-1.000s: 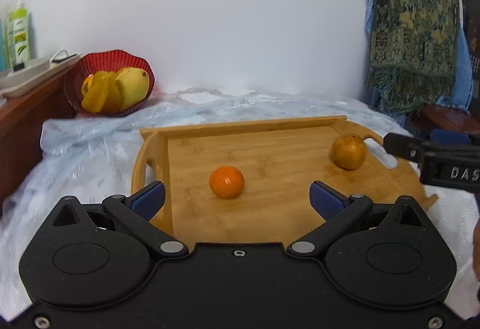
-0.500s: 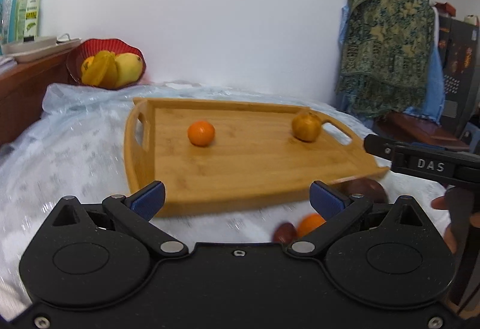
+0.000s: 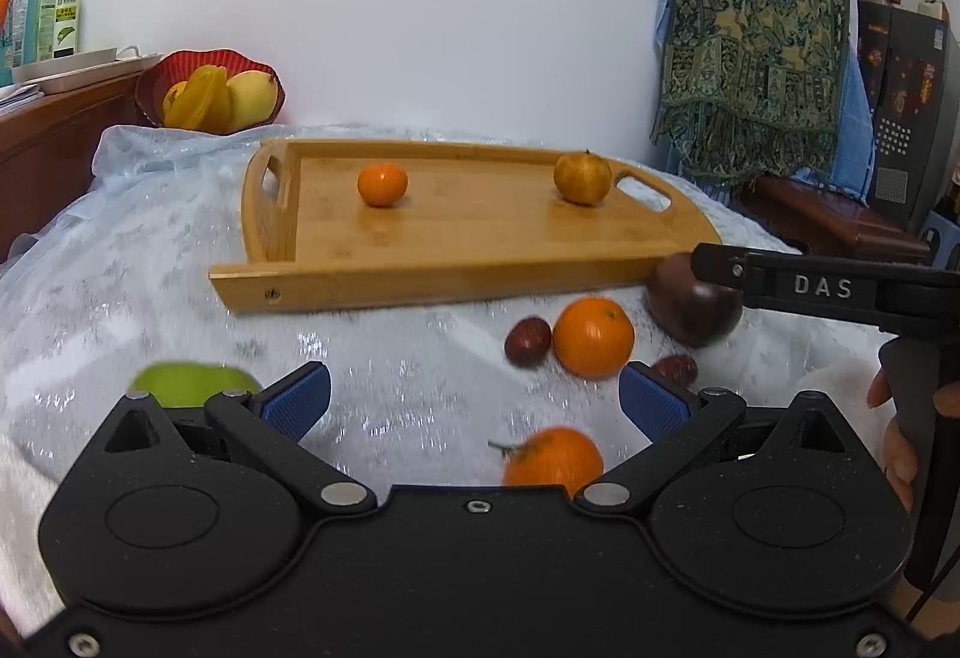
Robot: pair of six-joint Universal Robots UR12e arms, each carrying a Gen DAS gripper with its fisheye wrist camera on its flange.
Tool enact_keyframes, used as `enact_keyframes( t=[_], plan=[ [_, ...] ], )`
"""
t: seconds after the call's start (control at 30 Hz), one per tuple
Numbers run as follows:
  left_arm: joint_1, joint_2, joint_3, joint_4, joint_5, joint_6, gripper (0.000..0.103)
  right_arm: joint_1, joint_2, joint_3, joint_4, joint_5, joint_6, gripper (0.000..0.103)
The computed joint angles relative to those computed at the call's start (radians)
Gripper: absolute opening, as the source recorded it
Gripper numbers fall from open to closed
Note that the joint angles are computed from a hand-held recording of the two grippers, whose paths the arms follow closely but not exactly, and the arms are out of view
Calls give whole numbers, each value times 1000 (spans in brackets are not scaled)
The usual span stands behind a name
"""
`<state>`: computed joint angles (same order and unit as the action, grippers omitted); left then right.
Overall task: Organize fruits
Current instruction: 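Withdraw both grippers from the tray back toward the remaining fruit, then grasp the tangerine with stem using the left gripper while the right gripper grasps the dark plum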
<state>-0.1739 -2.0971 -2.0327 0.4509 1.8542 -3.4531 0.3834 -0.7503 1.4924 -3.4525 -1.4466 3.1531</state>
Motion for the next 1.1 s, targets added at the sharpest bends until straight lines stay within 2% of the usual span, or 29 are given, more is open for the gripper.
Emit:
enact_keyframes(
  t=[0.23,0.43,0.5,0.6,0.67,0.83,1.1],
  plan=[
    [-4,2,-15,3,-18,1,101,8,2,2,11,-6,-33,84],
    [5,8,-21,-18,-87,-3,82,13,9,-10,27,-25,-36,77],
    [4,7,-22,-18,-94,2,72,14,10,-13,35,-30,-30,73],
    [3,-1,-24,28,-110,2,57,16,13,-17,41,-38,-23,69],
    [2,-7,-25,60,-115,19,51,17,14,-19,44,-41,-22,68],
    [-9,-9,-22,66,-93,48,48,21,17,-24,47,-62,-22,62],
    [0,0,-27,19,-86,-9,39,23,23,-33,51,-75,3,62]
  ],
)
